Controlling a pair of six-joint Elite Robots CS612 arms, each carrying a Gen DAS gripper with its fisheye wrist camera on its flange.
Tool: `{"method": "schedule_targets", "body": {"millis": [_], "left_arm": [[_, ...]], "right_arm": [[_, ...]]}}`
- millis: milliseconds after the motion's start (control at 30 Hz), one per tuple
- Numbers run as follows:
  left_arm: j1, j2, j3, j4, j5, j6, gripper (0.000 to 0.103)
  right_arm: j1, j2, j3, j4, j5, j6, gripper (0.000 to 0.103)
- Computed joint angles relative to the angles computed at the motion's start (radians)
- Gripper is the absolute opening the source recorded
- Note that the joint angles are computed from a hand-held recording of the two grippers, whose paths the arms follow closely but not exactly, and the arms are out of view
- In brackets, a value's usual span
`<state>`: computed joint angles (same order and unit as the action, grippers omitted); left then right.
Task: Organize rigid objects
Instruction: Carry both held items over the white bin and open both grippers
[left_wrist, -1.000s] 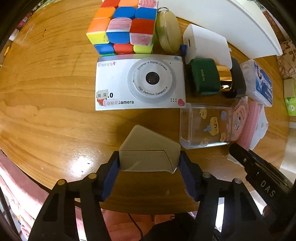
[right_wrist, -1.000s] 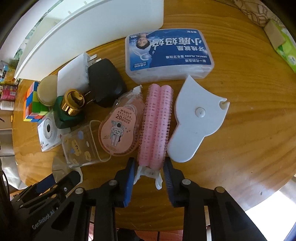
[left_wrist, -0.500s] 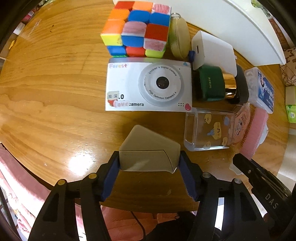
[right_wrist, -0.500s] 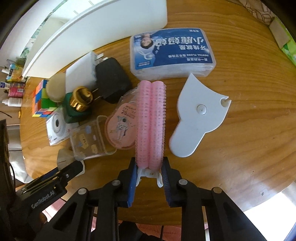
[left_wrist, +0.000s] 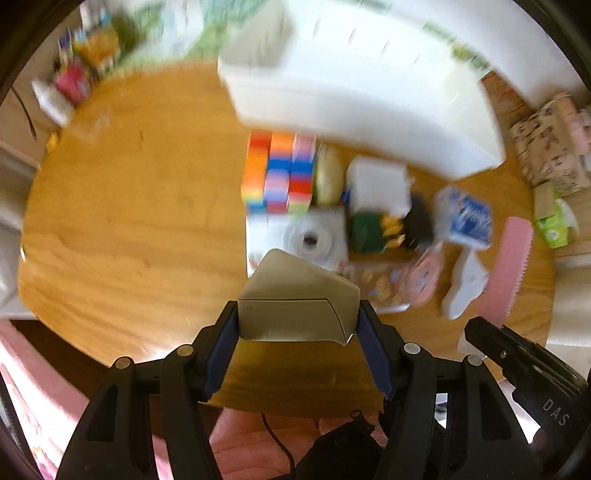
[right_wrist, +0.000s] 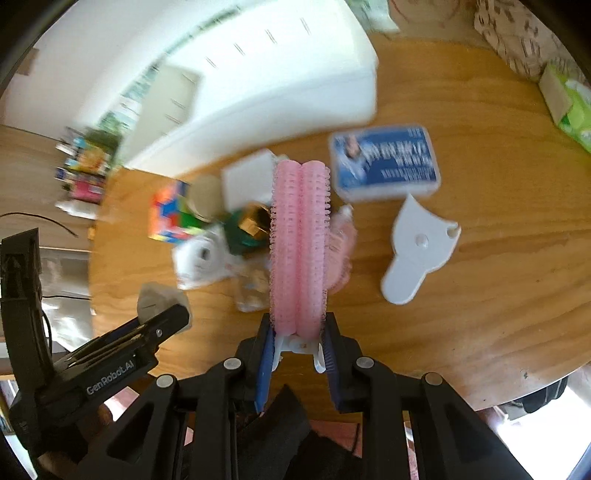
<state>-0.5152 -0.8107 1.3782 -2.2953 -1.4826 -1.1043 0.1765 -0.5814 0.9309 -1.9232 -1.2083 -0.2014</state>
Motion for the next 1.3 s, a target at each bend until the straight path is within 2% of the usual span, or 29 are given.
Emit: {"method": "schedule_targets", "body": {"millis": [133, 267, 333, 533, 633, 733, 867, 1067, 1300], "left_arm": [[-0.01, -0.031, 0.014, -0.057, 0.118, 0.056, 0.066], [-0.023, -0.008, -0.018, -0.117, 0.215, 0.107, 0.066], [-0.024, -0.004, -0.014, -0.185, 0.25, 0.144, 0.066], [-0.018, 0.015, -0.014, -0.353, 0.354, 0.247, 0.066], [-0.019, 0.033, -0.026, -0.419, 0.408, 0.298, 0.066], [-0.017, 0.053, -0.036, -0.49, 0.452, 0.346, 0.066], [-0.009, 0.09, -0.051, -0.608, 0.505, 0.387, 0.066], [0.018, 0.141, -0.116, -0.59, 0.517, 0.359, 0.066], [0.047, 0.193, -0.188, -0.517, 0.463, 0.325, 0.066]], "right_arm": [[-0.005, -0.042, 0.053, -0.107, 0.051, 0.007, 0.025], [-0.004, -0.055, 0.067, -0.196, 0.076, 0.029, 0.025], [-0.005, -0.058, 0.076, -0.253, 0.082, 0.034, 0.025], [0.01, -0.024, 0.05, -0.43, 0.109, 0.079, 0.025], [0.014, 0.005, 0.02, -0.522, 0.141, 0.07, 0.025], [0.019, 0.033, -0.009, -0.605, 0.142, 0.063, 0.025], [0.023, 0.081, -0.07, -0.662, 0.144, 0.062, 0.025], [0.028, 0.174, -0.196, -0.709, 0.131, 0.044, 0.025], [0.031, 0.271, -0.329, -0.729, 0.122, 0.029, 0.025]]}}
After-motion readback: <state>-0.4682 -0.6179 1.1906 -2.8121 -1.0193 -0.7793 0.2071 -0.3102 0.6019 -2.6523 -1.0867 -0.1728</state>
